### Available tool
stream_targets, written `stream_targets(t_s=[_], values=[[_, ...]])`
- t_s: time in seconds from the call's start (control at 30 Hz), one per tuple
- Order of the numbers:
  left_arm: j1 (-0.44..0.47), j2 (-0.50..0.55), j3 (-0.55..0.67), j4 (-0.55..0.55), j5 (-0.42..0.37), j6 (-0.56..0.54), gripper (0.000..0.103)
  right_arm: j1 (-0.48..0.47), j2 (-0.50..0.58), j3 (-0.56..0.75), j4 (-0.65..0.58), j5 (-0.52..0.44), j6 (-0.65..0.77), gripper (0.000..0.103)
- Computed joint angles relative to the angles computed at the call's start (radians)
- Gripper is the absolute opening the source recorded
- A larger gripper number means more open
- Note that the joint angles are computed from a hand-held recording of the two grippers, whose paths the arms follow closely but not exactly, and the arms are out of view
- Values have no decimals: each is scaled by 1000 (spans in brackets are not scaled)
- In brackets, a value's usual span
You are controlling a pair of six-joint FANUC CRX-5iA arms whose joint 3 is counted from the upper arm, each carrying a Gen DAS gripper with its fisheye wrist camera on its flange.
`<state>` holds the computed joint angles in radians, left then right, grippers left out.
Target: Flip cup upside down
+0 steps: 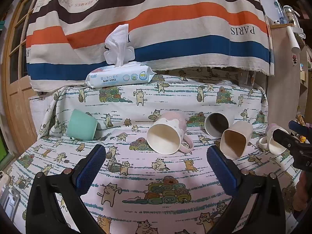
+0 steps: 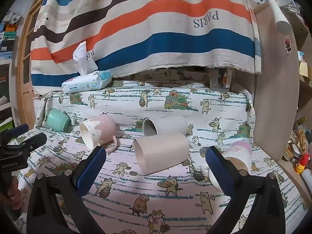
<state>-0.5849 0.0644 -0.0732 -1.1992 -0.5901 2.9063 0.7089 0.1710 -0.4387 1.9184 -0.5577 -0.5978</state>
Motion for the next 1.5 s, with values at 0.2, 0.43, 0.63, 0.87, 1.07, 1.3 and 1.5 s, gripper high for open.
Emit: stream_targets(t_s=[0.2, 0.43, 0.63, 0.87, 1.07, 1.3, 1.5], values=[[-6, 0, -2, -10, -4, 10, 103, 0, 0, 0, 0, 0, 0, 103], [-17, 3, -1, -18, -13, 21, 103, 0, 0, 0, 0, 1, 0, 103], [-5, 0, -1, -7, -3, 7, 103, -1, 0, 0, 0, 1, 0, 103], [-2, -2, -2, -3, -1, 4, 103, -1, 0, 1, -1, 1, 1, 103], [-6, 1, 0, -6, -5, 8, 103, -1, -1, 0, -1, 2, 1, 103], [-2, -2, -2, -3, -1, 3, 103, -1, -1, -1, -1, 1, 0, 103], [-2, -2, -2, -3, -1, 4, 103, 8, 2, 1, -24, -14, 15, 103]])
